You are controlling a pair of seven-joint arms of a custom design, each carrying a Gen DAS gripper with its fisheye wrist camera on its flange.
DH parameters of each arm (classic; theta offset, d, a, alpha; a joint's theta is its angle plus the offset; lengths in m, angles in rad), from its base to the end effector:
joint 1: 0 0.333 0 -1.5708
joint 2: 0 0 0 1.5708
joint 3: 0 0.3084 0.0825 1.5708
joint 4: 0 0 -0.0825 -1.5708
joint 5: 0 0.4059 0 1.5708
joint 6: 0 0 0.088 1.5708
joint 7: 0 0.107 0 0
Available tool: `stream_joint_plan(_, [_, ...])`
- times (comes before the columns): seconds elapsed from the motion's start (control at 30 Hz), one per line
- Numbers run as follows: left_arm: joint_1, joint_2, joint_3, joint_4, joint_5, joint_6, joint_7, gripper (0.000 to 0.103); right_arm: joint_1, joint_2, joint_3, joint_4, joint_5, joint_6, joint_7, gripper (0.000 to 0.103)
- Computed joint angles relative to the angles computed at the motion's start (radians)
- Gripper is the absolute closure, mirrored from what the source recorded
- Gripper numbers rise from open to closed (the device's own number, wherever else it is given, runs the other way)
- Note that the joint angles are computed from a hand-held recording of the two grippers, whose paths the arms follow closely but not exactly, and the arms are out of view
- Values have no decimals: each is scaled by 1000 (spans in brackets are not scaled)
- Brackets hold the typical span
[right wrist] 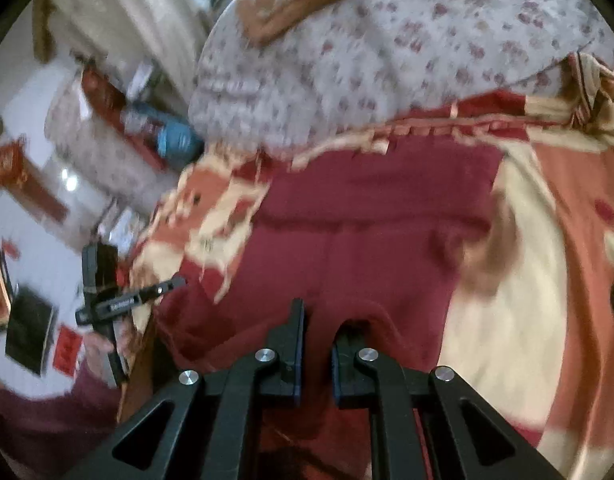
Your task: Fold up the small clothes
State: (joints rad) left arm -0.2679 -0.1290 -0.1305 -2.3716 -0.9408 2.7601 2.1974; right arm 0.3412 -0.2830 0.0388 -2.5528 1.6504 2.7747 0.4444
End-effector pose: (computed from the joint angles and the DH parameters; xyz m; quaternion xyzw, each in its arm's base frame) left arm 0.5013 -0.1749 0.3985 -0.5816 0.7343 -0.3497 0.0170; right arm 0.4390 0.1280 0.3673 -0.6392 0.6187 0.0109 0.4566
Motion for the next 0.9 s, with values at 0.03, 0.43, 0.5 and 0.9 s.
stream_joint_plan(0.03, [0, 37, 5, 41, -13, 8, 19, 97, -5, 19, -3, 24, 12, 13, -11, 94])
stream_joint_plan(0.43, [74, 486, -32, 522, 264, 98, -276, 97, -122, 431, -2, 443, -135, 70, 178, 94])
stream_joint_plan(0.5, [75, 549, -22, 587, 329, 83, -340, 97, -142, 493, 8, 505, -183, 73, 225, 95])
stream_joint_plan(0.9, [264, 681, -185, 739, 417, -18, -440, 46, -244, 587, 96, 575, -328, 174, 363, 57])
